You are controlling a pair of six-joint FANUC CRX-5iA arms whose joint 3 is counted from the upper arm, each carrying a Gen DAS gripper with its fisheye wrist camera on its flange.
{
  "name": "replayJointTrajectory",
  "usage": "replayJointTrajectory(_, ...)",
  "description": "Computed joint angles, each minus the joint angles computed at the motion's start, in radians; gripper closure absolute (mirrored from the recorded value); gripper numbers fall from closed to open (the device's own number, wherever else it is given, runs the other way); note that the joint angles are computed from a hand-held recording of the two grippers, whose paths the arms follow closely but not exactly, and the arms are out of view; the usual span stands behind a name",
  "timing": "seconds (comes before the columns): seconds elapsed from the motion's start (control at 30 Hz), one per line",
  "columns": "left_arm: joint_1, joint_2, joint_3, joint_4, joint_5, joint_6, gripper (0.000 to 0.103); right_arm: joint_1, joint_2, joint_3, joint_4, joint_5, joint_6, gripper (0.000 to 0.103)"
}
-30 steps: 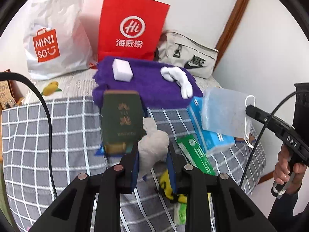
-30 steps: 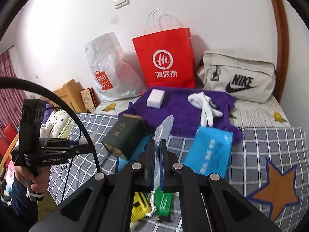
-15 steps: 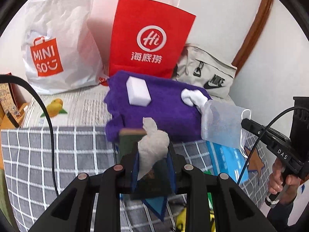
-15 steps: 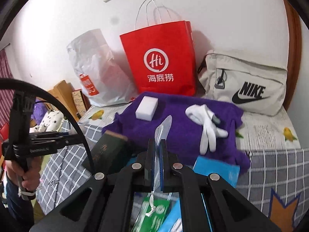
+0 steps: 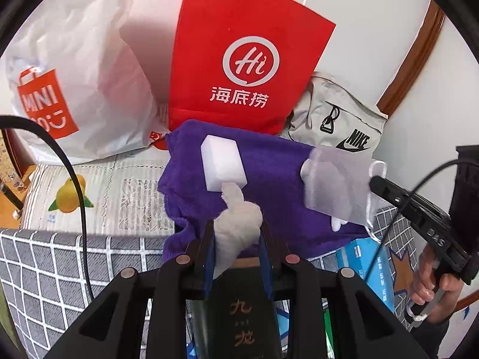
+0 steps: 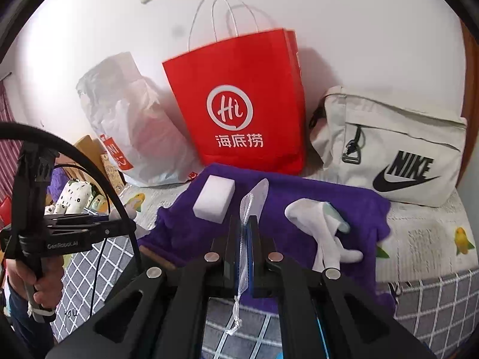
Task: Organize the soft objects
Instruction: 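Carry both items to the purple towel while the right tool releases the bag onto it, then lower the white tissue onto the purple towel and open the left tool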
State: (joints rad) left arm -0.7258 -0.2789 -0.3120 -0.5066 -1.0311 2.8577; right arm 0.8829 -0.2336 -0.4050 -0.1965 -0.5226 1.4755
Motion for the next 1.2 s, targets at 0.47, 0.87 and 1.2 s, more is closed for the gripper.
replayJointTrajectory(0.47, 0.163, 0.069, -0.030, 0.163, 0.108, -0.184, 0.078, -0.071, 0.183, 0.071, 0.022, -0.061, 0.007, 0.099)
replayJointTrajectory(0.87, 0.220, 0.174, 0.009, 0.247, 0.095, -0.291, 0.078, -0.146, 0.241, 0.118, -0.003, -0.142, 0.029, 0.098)
replayJointTrajectory(1.2, 0.234, 0.215, 0.019, 0.276, 0.082, -0.308, 0.078, -0.162, 0.166, 0.080, -0.008, -0.113, 0.055, 0.064)
